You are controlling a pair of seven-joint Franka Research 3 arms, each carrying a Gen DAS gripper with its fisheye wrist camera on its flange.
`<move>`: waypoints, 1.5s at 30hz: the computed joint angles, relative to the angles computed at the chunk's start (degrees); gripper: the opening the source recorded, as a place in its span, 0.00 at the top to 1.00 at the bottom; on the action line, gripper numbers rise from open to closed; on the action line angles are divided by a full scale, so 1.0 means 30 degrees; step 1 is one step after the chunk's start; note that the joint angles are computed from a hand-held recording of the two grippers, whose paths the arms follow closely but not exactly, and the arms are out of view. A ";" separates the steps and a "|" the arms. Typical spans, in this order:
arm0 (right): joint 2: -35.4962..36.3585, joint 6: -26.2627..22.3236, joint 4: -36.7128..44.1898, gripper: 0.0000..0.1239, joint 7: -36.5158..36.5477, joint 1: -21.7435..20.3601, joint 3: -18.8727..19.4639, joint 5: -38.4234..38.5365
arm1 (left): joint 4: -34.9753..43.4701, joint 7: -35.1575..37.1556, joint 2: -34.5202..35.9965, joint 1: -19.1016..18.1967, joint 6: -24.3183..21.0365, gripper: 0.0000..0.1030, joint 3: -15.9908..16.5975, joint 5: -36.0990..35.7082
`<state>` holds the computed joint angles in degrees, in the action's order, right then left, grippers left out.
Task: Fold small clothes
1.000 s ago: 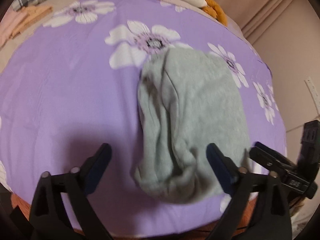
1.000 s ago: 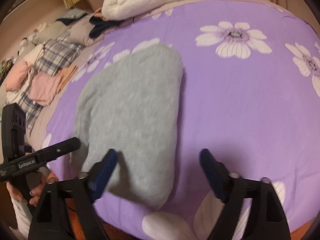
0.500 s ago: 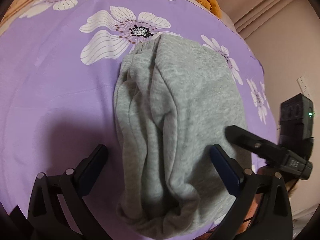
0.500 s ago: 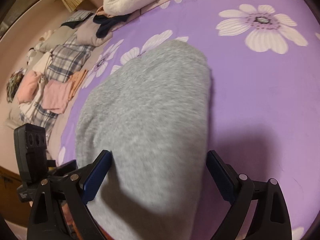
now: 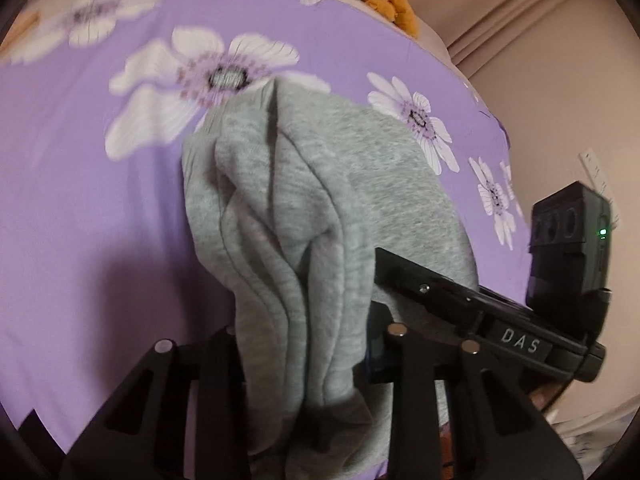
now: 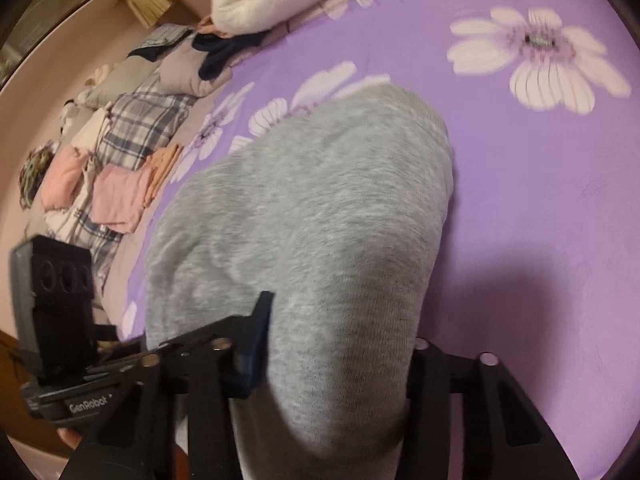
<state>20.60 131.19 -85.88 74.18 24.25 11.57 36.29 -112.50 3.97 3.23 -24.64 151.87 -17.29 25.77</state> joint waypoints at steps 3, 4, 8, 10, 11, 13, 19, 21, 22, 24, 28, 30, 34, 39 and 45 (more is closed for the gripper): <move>-0.0616 0.0902 -0.0450 0.66 -0.0580 -0.0032 -0.0006 0.0078 | 0.1043 -0.0585 0.0127 -0.0246 -0.1018 0.71 -0.0006 0.1217; -0.0632 0.1036 -0.0384 0.66 -0.0740 -0.0078 -0.0010 0.0158 | 0.1314 -0.0649 0.0168 -0.0293 -0.1159 0.71 -0.0008 0.1486; -0.0898 0.1438 -0.0179 0.66 -0.1465 -0.0350 -0.0044 0.0531 | 0.2386 -0.0703 0.0573 -0.0472 -0.1481 0.71 0.0074 0.2699; -0.0930 0.1836 -0.0088 0.66 -0.1715 -0.0353 -0.0123 0.0431 | 0.3106 -0.0620 0.1042 -0.0577 -0.1680 0.71 0.0138 0.3053; -0.0789 0.1950 0.0129 0.66 -0.1643 -0.0291 -0.0180 0.0226 | 0.3531 -0.0544 0.1372 -0.0637 -0.1794 0.71 0.0180 0.3104; -0.0507 0.1916 0.0483 0.66 -0.1464 -0.0328 -0.0282 -0.0039 | 0.4008 -0.0306 0.1857 -0.0703 -0.1818 0.71 0.0326 0.3073; 0.0711 0.1178 0.1657 0.66 -0.0314 -0.0325 -0.0523 -0.1245 | 0.4766 0.0696 0.3132 -0.0792 -0.1898 0.71 0.0608 0.1809; 0.1196 0.0731 0.2085 0.66 0.0030 -0.0305 -0.0575 -0.1693 | 0.4848 0.0989 0.3447 -0.0810 -0.1941 0.71 0.0669 0.1324; 0.1197 0.0634 0.2031 0.66 0.0091 -0.0348 -0.0560 -0.1761 | 0.4832 0.1075 0.3559 -0.0815 -0.1925 0.71 0.0707 0.1112; 0.1335 0.0398 0.2023 0.65 0.0274 -0.0373 -0.0581 -0.1976 | 0.4718 0.1321 0.3712 -0.0780 -0.1852 0.70 0.0712 0.0571; 0.1333 0.0133 0.1937 0.62 0.1178 -0.0195 -0.0795 -0.2720 | 0.4568 0.1300 0.3728 -0.0927 -0.1953 0.63 0.0888 0.0397; 0.1285 0.0124 0.1890 0.57 0.1296 -0.0267 -0.0728 -0.2698 | 0.4468 0.1308 0.3581 -0.0915 -0.2170 0.55 0.0910 0.0299; 0.0608 0.1033 0.1198 0.39 0.2770 0.0373 -0.1395 -0.4675 | 0.4269 0.0406 0.2935 -0.1086 -0.3195 0.33 0.1006 0.0738; -0.1140 0.2752 -0.0754 0.29 0.2573 0.0161 -0.1306 -0.5095 | 0.4147 -0.0940 0.1617 -0.1381 -0.4783 0.08 0.0798 0.2622; -0.3655 0.4881 -0.3056 0.24 0.1678 -0.0235 -0.1039 -0.4139 | 0.4782 -0.1914 0.0564 -0.1637 -0.6801 0.00 0.0056 0.5017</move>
